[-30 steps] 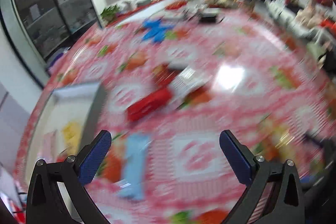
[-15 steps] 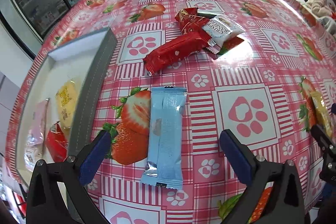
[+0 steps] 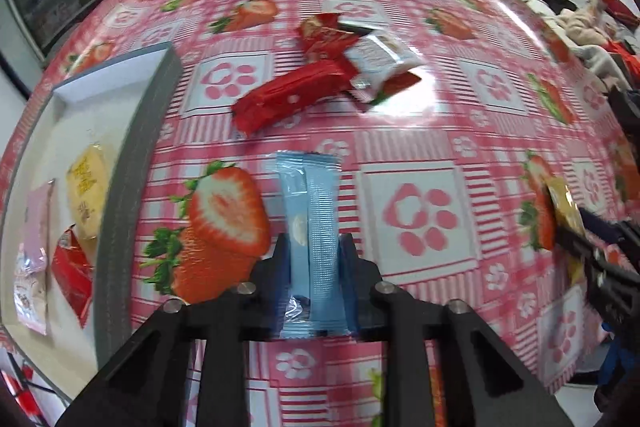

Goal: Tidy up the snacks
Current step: 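Grasp the gold packet with the right gripper while the left holds the blue bar, then carry both snacks over the grey tray and open both grippers to drop them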

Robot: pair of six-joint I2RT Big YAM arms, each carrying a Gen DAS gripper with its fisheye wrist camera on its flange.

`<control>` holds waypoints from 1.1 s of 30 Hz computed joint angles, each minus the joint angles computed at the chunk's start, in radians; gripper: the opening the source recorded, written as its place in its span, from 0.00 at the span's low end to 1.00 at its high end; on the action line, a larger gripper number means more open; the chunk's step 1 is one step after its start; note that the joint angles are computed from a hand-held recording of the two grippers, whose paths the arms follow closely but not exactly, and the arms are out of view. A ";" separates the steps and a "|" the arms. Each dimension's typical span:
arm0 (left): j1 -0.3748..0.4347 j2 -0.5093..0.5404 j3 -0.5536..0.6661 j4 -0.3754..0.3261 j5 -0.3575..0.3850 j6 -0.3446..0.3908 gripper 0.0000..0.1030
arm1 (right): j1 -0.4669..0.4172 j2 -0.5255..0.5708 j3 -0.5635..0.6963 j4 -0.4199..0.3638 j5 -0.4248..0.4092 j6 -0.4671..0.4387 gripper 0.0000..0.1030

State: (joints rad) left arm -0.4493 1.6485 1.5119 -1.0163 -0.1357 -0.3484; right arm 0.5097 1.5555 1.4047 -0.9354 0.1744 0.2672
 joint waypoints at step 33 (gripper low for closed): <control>0.251 -0.335 -0.204 0.172 0.070 0.012 0.24 | 0.151 0.258 0.503 -0.104 -0.193 0.003 0.23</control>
State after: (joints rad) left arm -0.1982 1.3135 1.3078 -0.8446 -0.0658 -0.3364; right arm 0.6605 1.8140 1.9080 -1.0394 -0.0182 0.2698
